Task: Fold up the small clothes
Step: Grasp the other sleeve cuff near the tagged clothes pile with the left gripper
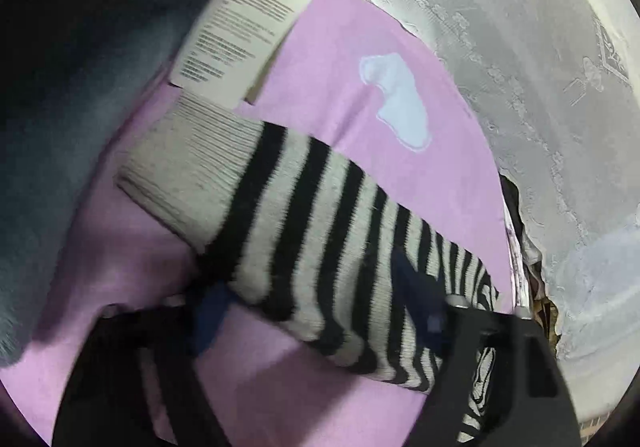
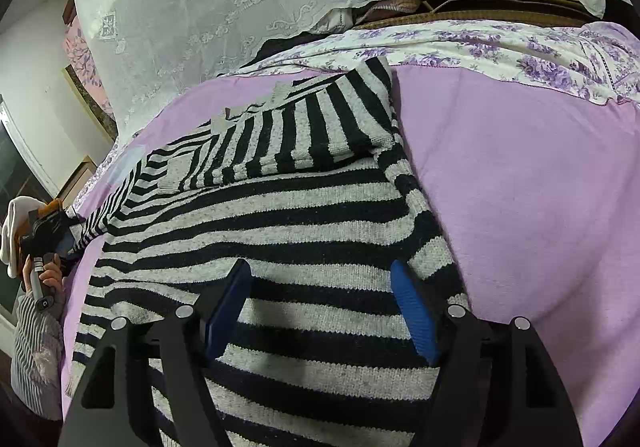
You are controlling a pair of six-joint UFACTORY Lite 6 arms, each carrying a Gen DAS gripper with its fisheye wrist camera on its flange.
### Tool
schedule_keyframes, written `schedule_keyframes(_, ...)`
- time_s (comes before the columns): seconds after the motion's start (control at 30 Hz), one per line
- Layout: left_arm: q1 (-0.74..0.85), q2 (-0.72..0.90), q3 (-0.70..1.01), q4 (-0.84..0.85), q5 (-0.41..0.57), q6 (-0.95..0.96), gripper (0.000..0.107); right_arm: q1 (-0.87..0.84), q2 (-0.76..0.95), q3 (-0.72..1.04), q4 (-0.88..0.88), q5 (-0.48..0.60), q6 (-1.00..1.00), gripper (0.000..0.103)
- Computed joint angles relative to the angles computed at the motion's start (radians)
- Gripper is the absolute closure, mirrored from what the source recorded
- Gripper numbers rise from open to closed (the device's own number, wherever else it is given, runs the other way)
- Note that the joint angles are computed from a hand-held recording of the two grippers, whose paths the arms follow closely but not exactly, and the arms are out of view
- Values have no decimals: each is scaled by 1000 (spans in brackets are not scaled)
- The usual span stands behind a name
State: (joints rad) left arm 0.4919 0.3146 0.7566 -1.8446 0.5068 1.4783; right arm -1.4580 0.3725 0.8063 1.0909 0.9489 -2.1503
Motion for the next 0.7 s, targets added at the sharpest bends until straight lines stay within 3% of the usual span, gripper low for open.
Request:
schedule_keyframes(0.1, -16, -8, -4, -21, -38, 26, 65, 0, 0, -1, 1, -1, -1, 30)
schedule_keyframes(0.2, 7, -19, -18, 16, -5, 24, 85, 1, 1, 0, 1, -2, -1, 30)
schedule_keyframes(0.4, 11, -88, -74, -1, -20, 73, 90, 0, 2, -1, 1, 1, -2, 29)
schedule_keyframes(0.7, -272, -363, -147, -247, -318, 314, 94, -1, 11, 9, -4, 9, 4, 28)
